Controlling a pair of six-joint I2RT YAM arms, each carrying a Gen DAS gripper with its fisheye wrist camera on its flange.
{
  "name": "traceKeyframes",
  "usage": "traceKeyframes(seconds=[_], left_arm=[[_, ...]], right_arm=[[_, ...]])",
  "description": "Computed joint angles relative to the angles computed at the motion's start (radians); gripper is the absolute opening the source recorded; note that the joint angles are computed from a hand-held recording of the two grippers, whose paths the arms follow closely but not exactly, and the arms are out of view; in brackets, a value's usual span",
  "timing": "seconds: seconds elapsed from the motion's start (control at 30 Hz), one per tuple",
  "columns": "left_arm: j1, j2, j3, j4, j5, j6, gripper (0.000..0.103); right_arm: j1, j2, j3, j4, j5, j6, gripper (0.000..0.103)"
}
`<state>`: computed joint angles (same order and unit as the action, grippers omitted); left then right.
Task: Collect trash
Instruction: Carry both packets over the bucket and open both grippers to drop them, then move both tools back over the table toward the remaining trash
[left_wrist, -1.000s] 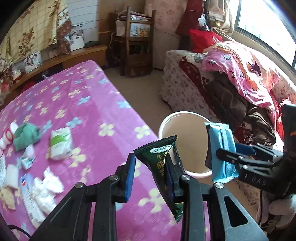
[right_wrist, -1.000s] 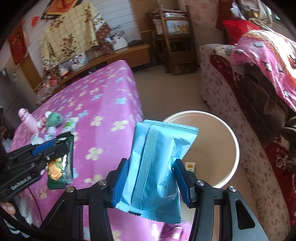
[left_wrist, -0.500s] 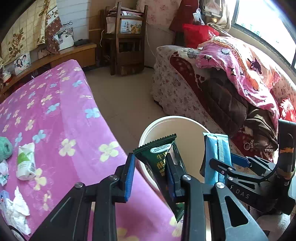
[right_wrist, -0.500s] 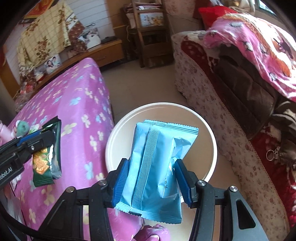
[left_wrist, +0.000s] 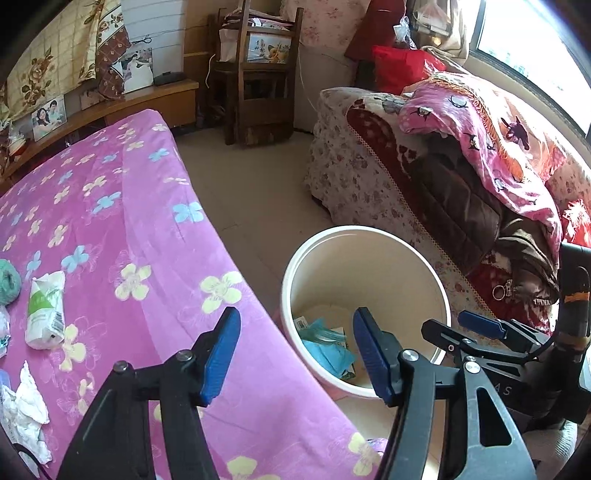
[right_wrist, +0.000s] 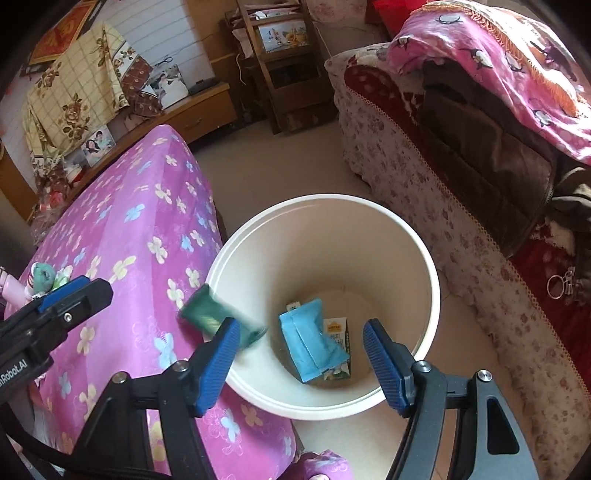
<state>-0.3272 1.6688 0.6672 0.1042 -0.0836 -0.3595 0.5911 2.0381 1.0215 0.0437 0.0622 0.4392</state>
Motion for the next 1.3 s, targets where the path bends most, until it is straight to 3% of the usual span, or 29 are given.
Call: traceKeyframes(seconds=[0.3,0.67,1.0,1.3], left_arm=[[0.005,-0.125,-0.097,-0.023,-0.043,0.002,0.064],[0.048,-0.424,-0.269,-0.109,-0.119,0.026,0.064],[0.246,-0.744,-0.387,-0.279,-0.050,0.107,0.064],[0.538,-0.984,-0.433,-0.447,0.101,0.267,0.067]], right_arm=[[0.082,-0.049,-0.025,-0.008,0.059,-0.006,0.073],[0.239,-0.145,-0.035,-0.051,0.150,0.045,0.073],[0.356,-0.145,0.044,-0.116,0.194,0.101,0.073],[0.458,-0.090,0.175,-0.183,0.223,0.119,0.073]])
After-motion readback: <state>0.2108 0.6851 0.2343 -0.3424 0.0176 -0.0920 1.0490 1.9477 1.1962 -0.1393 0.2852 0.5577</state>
